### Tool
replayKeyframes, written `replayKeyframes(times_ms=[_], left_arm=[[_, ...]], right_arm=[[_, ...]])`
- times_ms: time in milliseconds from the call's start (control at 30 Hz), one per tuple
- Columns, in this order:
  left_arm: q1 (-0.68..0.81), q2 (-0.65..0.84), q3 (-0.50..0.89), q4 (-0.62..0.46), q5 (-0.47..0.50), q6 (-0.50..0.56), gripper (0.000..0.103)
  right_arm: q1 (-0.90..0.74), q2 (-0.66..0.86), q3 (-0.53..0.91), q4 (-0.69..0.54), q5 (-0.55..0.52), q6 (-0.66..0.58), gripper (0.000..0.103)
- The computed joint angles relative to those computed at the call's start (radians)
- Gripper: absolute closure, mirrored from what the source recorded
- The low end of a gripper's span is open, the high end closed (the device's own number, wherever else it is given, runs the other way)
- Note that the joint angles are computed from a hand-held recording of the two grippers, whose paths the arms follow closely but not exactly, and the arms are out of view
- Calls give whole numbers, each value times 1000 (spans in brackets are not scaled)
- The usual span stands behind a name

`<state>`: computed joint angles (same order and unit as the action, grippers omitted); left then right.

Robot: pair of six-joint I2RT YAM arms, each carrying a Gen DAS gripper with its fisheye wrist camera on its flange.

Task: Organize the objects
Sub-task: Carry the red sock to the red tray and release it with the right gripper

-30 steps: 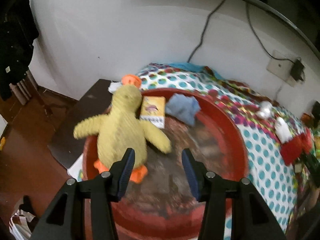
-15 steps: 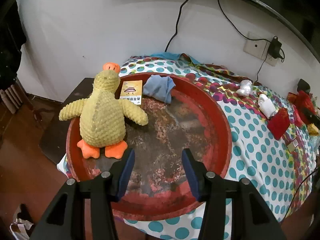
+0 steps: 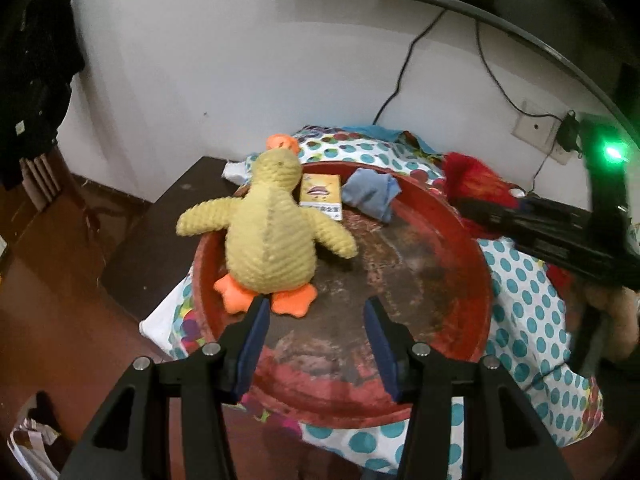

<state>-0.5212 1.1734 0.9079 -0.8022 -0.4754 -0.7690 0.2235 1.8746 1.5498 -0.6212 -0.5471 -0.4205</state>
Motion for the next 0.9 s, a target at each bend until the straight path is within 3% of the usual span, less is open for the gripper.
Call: replayKeyframes(times_ms=[167, 333, 400, 467, 500, 600, 733, 900], left_arm=[[40, -26, -23, -6, 4, -3, 53], [86, -47, -53, 30, 86, 32, 53], [99, -35, -54, 29, 99, 27, 53], [105, -24, -59, 30, 112, 19, 53], [106, -17, -59, 30, 116, 15, 53], [88, 16, -41, 30, 107, 7, 53], [26, 69, 8, 42, 82, -9, 53], [-64, 208, 115, 90, 99, -5, 53]], right_arm=[[128, 130, 121, -20, 102, -7, 65], [197, 249, 223, -54, 202, 15, 64], [206, 265, 228, -39, 236, 21, 59], [207, 282, 241, -46, 253, 26, 45], [202, 284, 240, -46, 250, 29, 44], [173, 233, 179, -18, 219, 35, 35], [85, 68, -3, 80, 159, 50, 32], [-179, -166, -230, 123, 20, 50, 25]])
